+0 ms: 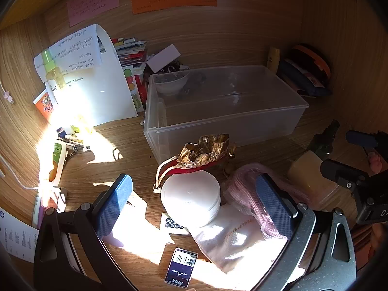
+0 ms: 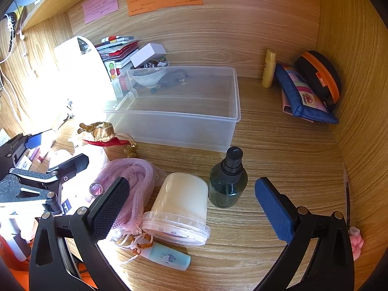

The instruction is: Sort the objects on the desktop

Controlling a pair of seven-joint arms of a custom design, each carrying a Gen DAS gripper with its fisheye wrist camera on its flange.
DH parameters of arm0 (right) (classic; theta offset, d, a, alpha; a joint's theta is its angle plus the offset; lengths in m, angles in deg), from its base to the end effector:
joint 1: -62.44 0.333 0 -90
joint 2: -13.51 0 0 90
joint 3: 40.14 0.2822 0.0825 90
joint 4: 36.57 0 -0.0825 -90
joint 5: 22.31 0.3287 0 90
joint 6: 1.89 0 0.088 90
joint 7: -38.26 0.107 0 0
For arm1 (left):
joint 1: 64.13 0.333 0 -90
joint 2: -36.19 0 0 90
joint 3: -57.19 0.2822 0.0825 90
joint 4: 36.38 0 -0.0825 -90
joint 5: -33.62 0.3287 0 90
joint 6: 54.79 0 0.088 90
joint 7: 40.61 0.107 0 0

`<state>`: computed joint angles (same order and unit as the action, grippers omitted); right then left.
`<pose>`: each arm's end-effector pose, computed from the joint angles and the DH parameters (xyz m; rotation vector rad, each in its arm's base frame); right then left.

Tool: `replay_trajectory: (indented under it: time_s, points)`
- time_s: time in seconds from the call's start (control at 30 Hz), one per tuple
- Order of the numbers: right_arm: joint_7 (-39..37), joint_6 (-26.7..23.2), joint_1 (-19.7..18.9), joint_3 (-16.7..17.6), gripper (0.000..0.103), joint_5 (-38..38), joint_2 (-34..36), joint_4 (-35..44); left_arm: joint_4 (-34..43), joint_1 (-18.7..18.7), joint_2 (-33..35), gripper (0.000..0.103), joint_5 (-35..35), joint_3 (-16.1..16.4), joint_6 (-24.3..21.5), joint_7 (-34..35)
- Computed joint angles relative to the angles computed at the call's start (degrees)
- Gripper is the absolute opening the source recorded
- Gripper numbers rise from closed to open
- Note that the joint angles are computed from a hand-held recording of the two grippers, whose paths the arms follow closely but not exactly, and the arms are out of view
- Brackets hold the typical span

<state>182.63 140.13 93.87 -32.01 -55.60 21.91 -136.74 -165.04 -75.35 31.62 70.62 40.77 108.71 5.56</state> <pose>0.4589 0.3750 0.5332 -1.8433 1.6849 -0.5748 0.4342 -0.2670 0.4667 -1.5197 2.0270 -0.7627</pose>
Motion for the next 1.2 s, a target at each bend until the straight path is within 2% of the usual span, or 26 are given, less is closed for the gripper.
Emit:
replay_trajectory:
  time_s: [0.4, 0.7, 0.77, 0.9, 1.0, 1.13, 1.2]
  points:
    - [-0.2, -0.8, 0.0, -0.2, 0.103, 0.1, 0.4, 0.8, 1.0, -0.7, 1.4, 0.103, -2.6, 0.7, 0.9, 1.5]
    - [1.0, 0.3, 0.1, -0.2, 0.103, -1.6, -0.7, -0.4, -0.1, -0.3, -0.6, 0.103, -2.5, 0.6, 0.3, 1.2]
    - [1.9, 0.8, 0.2, -0.2, 0.103, -2.7, -1.1, -0.9, -1.1, 0.4, -1.7, 0.103, -1.9, 0.2, 1.1, 0.7]
    - [3.5, 3.5, -0.3, 0.0, 0.103, -3.5, -2.7, -3.4, -2.9, 3.2, -4.0, 0.103, 4.5, -1.5, 2.0, -4.0]
    - [6.3, 3.9, -0.5, 0.1, 0.103, -6.0, -3.8, -4.9, -5.0, 3.4, -5.5, 0.103, 1.4, -1.0, 3.6, -0.6]
    - [7.5, 3.4, -0.9, 0.5, 0.103, -8.1, -4.7, -6.0, -8.9, 4.8, -7.5, 0.103, -4.0, -0.8, 7.7, 2.4]
    - [7.7, 2.8, -1.0, 0.7, 0.103, -8.9, -5.0, -6.4, -10.4, 7.4, -8.5, 0.103, -4.0, -2.3, 9.6, 1.2]
